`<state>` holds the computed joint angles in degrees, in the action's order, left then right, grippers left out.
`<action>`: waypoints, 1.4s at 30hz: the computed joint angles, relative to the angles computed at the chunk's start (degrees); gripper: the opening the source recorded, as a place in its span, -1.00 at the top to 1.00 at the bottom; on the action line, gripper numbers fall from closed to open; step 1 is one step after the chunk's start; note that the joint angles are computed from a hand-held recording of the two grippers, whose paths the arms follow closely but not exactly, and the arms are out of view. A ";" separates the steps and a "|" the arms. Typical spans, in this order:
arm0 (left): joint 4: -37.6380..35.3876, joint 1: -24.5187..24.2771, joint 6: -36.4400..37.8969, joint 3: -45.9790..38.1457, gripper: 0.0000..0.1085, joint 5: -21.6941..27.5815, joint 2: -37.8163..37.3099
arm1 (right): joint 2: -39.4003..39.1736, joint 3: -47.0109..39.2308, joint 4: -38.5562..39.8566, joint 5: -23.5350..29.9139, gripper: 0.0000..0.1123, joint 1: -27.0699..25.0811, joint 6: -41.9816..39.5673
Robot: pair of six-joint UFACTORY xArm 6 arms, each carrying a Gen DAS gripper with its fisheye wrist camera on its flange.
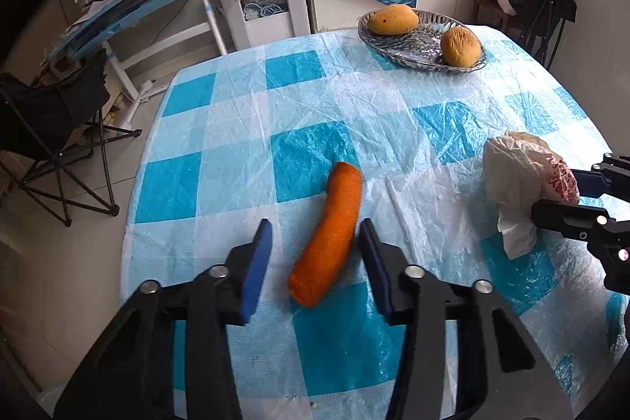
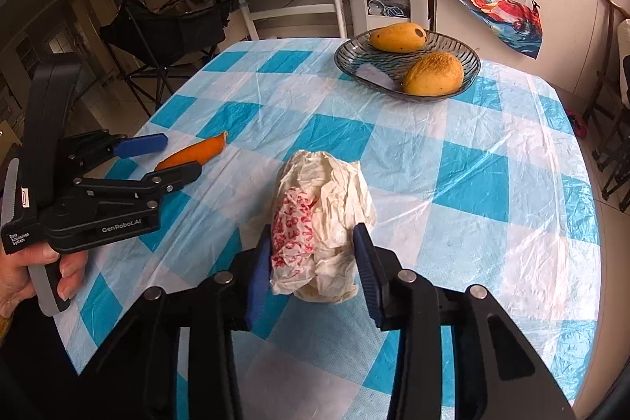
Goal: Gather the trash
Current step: 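Grasp the second carrot with the left tool while the right tool grasps the white plastic bag, then carry the carrot and plastic bag over the basin and open both tools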
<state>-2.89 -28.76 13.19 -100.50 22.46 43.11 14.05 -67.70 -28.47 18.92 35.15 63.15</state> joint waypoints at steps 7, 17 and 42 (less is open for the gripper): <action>-16.10 -0.06 9.17 12.28 0.75 -2.60 -9.68 | -2.69 1.31 -3.49 -4.45 0.50 2.86 4.58; -39.32 2.62 21.25 41.02 0.75 -5.44 -32.90 | -3.88 2.30 -5.85 -8.55 0.49 14.65 8.08; -15.60 -0.30 -2.73 79.06 -0.26 -14.31 -62.24 | -6.84 7.43 -9.46 1.20 -0.10 26.35 25.93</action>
<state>-18.49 -29.06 10.46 -21.44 8.15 -19.13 7.21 -60.27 -37.93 20.12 61.50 89.09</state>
